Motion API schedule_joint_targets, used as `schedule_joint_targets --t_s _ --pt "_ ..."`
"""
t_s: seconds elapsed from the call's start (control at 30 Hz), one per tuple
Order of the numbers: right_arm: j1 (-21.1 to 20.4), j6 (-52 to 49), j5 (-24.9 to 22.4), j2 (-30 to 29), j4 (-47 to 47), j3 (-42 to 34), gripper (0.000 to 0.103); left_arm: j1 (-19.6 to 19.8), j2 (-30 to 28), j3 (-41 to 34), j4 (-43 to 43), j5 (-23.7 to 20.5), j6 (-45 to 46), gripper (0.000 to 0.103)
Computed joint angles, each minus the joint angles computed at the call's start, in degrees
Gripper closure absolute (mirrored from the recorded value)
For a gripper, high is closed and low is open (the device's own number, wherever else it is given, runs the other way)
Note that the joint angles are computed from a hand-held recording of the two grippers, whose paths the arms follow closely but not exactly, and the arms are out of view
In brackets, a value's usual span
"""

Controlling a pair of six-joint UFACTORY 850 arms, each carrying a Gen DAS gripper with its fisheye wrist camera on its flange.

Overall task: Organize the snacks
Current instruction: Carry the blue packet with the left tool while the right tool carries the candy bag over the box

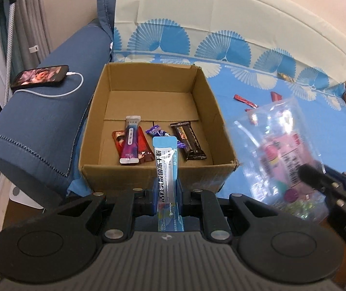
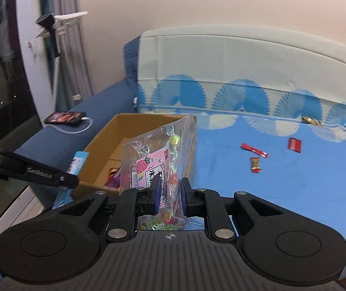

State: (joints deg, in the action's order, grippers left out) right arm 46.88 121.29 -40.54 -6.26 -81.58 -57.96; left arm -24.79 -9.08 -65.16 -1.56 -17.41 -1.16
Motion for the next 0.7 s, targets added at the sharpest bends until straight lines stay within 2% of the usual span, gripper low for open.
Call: schedule_joint_targets --t_s 0.3,0.7 --pt "2.7 -3.6 -2.6 -0.8 2.0 -2.0 0.085 0.9 3.6 3.7 -7.9 2.1 7.3 0.086" --pt "2.5 -5.2 -1.8 -0.3 2.0 -1.4 0.085 1.1 3.8 3.8 -10.0 2.4 9.0 0.086"
